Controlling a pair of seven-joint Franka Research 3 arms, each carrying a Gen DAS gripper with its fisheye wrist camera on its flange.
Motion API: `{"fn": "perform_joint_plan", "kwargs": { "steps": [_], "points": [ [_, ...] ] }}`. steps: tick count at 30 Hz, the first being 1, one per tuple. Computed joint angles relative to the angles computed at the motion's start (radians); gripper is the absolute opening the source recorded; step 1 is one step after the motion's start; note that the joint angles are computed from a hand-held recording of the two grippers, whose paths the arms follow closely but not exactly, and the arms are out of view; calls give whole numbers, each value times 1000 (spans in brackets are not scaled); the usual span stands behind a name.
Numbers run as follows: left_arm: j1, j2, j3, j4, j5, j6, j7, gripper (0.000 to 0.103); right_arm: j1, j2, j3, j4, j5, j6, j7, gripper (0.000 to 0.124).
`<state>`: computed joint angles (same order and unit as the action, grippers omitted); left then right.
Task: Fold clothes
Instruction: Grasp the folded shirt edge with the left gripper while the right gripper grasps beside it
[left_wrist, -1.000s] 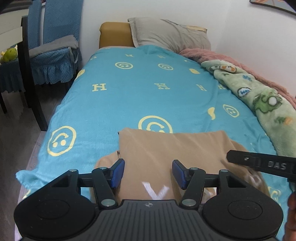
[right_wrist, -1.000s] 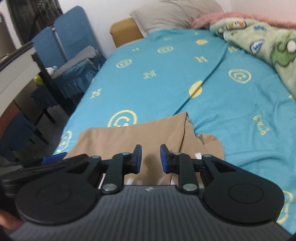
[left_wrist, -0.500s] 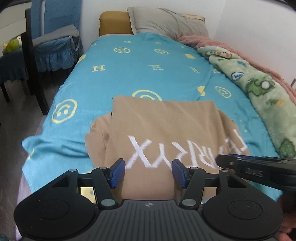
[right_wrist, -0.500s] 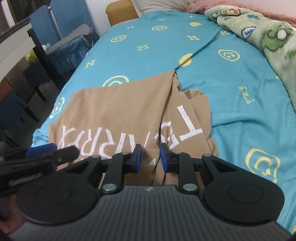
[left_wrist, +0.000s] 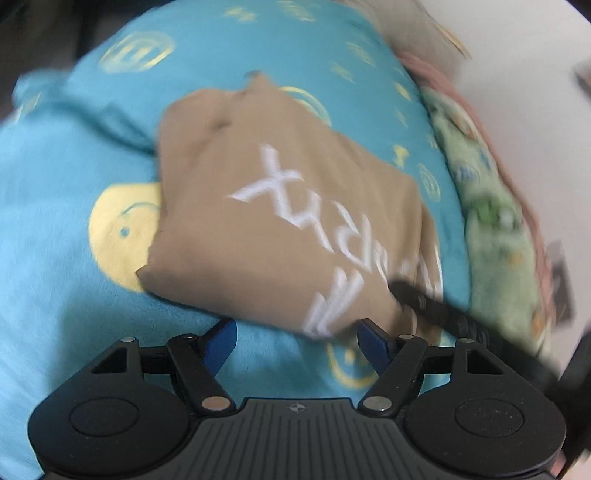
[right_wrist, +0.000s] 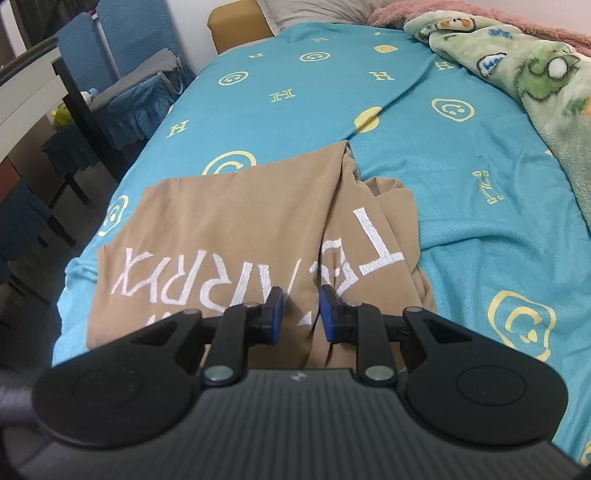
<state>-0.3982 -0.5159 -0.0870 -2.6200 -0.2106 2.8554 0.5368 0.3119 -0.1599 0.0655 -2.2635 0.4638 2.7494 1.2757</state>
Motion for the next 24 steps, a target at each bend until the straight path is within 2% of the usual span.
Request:
{"fn": "perform_joint_plan", "kwargs": {
  "steps": [4,6,8,12,14,16,18,22,23,24],
  "points": [
    [25,-38,-20,-91,-47,159,-138,70,1,1,-2,1,11,-2,-3,25],
    [48,-55,-40,-119,-15,221,-177,63,0,1,0,0,8,1,3,24],
    [77,-65,-67,-134,23,273,-206,62,-1,2,2,0,1,3,13,24],
    [73,-52,-57,-100,85,181,-234,63,0,3,2,0,-1,1,22,24],
    [41,-40,-19,-99,79,155,-247,64,2,1,2,-2,3,0,24,24],
    [0,-31,22,-112,53,185,-251,66,4,-2,-1,-2,18,-2,29,25],
    [-11,-40,41,-128,47,202,-254,66,21,-11,-24,2,122,-14,-7,27],
    [-4,-50,38,-141,59,216,-272,63,39,-34,-68,15,349,-71,-78,28],
    [-1,-53,36,-143,64,218,-276,62,39,-40,-80,21,408,-100,-94,31],
    [6,-54,28,-145,68,222,-285,61,37,-43,-92,28,466,-137,-110,48]
  ]
}}
